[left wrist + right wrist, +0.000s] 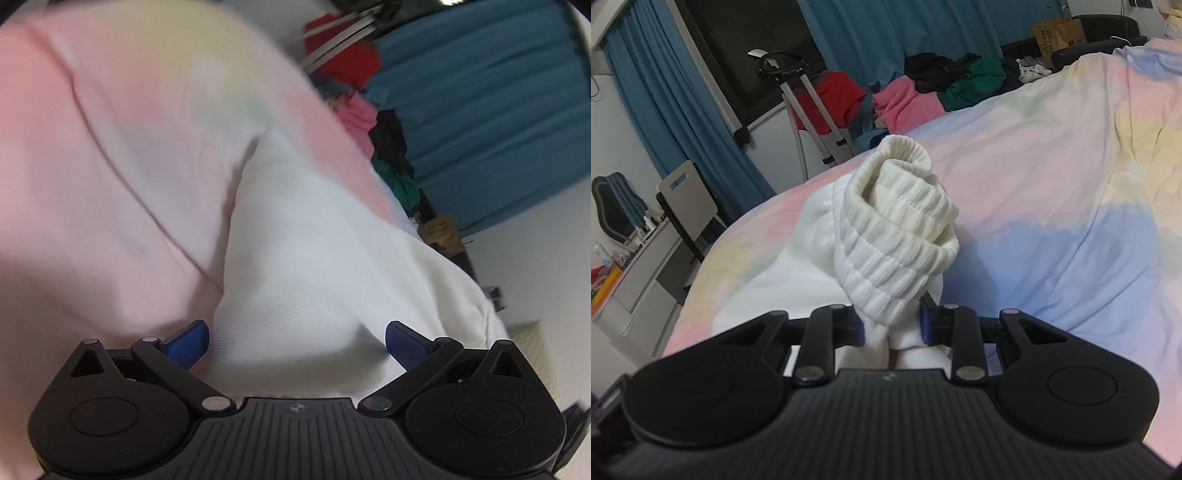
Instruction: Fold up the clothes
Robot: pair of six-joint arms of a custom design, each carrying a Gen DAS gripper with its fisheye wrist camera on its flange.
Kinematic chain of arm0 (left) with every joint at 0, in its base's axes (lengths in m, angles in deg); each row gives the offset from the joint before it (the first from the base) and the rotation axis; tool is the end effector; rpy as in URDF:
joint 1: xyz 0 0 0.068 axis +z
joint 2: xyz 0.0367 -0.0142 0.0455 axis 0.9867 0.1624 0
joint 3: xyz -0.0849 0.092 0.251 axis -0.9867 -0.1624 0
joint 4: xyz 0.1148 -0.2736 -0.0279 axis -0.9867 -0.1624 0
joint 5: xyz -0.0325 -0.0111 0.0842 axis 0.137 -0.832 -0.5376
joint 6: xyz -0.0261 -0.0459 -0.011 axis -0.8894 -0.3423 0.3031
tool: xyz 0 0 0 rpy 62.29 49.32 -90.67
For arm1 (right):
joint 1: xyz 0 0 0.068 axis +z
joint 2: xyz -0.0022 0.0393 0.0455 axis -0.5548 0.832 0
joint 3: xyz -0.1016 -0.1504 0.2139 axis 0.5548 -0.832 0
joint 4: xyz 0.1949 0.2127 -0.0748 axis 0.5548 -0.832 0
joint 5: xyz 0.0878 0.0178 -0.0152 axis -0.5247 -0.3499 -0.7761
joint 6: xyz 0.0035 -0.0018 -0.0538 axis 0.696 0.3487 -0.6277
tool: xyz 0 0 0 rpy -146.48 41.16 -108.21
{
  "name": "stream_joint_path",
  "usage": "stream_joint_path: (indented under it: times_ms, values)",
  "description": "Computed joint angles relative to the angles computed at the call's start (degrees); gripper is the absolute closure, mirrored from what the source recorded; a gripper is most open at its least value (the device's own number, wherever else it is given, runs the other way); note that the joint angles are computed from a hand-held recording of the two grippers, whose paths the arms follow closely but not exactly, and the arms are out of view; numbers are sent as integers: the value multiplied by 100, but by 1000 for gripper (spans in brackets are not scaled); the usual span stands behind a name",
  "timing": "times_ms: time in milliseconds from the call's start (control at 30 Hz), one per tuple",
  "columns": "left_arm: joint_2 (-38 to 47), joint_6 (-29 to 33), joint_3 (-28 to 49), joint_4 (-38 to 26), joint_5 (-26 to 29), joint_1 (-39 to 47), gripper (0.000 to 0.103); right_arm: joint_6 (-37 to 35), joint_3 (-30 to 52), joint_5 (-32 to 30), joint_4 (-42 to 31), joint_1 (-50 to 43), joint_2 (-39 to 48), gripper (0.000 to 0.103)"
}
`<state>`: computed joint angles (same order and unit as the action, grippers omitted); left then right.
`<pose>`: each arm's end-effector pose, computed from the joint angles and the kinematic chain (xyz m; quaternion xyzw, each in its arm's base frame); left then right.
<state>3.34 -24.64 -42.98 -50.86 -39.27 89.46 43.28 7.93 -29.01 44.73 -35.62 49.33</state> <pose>0.1905 0.0117 0.0751 -0.2846 0.8346 -0.3423 0.3245 0.3202 0.0035 0.0766 0.0400 0.8754 0.2326 0.4218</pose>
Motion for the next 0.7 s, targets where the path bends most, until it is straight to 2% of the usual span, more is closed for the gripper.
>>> stream_joint_path:
  times_ms: [33, 100, 267, 333, 367, 433, 533, 633, 700]
  values:
    - [524, -85, 103, 372, 107, 0, 1, 4, 25, 15, -3, 7, 45, 73]
    - [1007, -25, 262, 597, 73, -84, 3, -1, 48, 37, 14, 12, 110, 73]
    - [1036, 99, 259, 642, -128, -133, 20, -59, -103, 105, 132, 90, -48, 73]
    - [1000, 171, 239, 598, -230, -125, 32, 2, -148, -97, 199, 26, -111, 73]
    - [941, 173, 207, 605, -249, -117, 34, 69, -154, -226, 227, -20, -120, 73]
    - [737, 98, 121, 622, -221, -74, 45, 221, -141, -487, 251, -121, -105, 73]
    - [64, 103, -35, 412, -149, 31, 53, 443, -103, -873, 262, -275, -64, 73]
    - [-660, 71, -154, 93, 4, 208, 55, 769, -55, -1334, 366, -443, 44, 73]
    - [-1325, -26, -190, -388, 177, 405, 55, 987, -24, -1658, 430, -533, 124, 73]
